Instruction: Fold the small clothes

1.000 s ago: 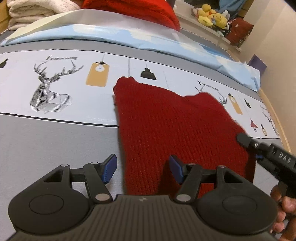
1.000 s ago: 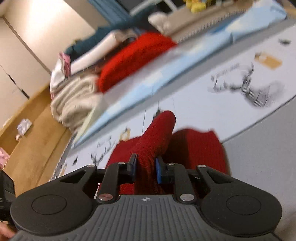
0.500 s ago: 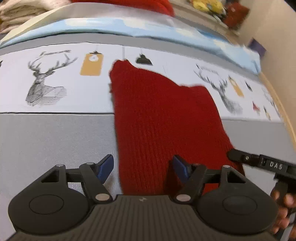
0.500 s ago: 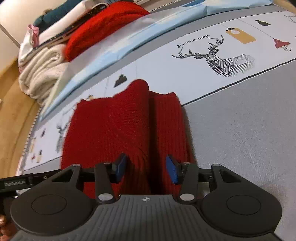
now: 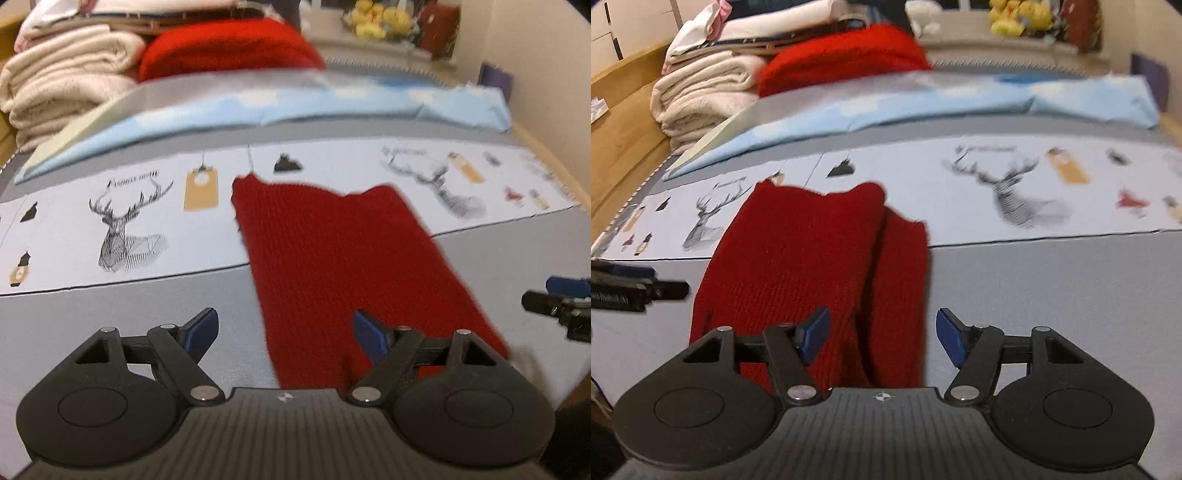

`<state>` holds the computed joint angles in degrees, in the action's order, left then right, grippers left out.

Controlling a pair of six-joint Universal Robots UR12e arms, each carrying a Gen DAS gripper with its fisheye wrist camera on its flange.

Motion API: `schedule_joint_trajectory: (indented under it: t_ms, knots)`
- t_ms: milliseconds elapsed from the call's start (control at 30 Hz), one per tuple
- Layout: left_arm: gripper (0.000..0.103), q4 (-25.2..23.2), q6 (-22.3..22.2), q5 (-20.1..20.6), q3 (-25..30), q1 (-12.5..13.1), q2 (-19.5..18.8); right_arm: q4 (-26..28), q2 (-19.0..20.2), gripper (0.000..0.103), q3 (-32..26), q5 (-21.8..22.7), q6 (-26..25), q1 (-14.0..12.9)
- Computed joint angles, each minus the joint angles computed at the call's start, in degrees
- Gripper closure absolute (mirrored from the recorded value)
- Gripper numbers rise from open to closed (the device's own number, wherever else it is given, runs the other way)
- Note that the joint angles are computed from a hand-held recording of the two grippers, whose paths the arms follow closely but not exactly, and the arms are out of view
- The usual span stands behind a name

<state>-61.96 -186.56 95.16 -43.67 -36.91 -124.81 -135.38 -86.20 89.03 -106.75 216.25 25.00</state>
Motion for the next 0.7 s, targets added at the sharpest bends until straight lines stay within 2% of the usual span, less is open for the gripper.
schedule_joint_trajectory:
  t_ms: [100, 200, 300, 433, 500, 567, 633, 700]
  knots:
    - [0.018, 6.5, -1.4, -0.9, -6.5, -0.6, 4.3, 3.4, -1.2, 0.032, -0.3, -6.2, 1.4, 2.5]
    - [0.018, 12.4, -1.7, 1.9, -12.5, -2.1, 7.9, 5.0, -2.3, 0.031, -0.1, -10.8, 3.5, 4.6]
    - [0.018, 15.4, -3.1, 2.1, -17.2, -3.4, 10.9, 6.2, -3.0, 0.028, -0.2, -13.6, 4.1, 6.5]
    - [0.018, 18.3, -7.7, 4.8, -22.0, -5.2, 13.5, 7.4, -3.9, 0.024, 0.2, -16.4, 4.1, 8.8]
    - [0.017, 17.8, -10.8, 6.3, -23.5, -6.0, 14.1, 7.3, -4.3, 0.024, 0.6, -16.8, 5.0, 9.6]
    - [0.017, 16.8, -11.4, 8.0, -24.9, -6.8, 14.5, 6.8, -4.7, 0.023, 1.2, -16.6, 6.0, 10.3]
    - [0.017, 13.4, -12.2, 9.9, -24.6, -7.3, 14.2, 5.8, -4.9, 0.022, 2.1, -16.8, 6.8, 10.9]
    - [0.017, 12.8, -12.6, 8.8, -24.3, -7.0, 13.8, 3.8, -5.2, 0.022, 3.5, -16.4, 7.0, 11.3]
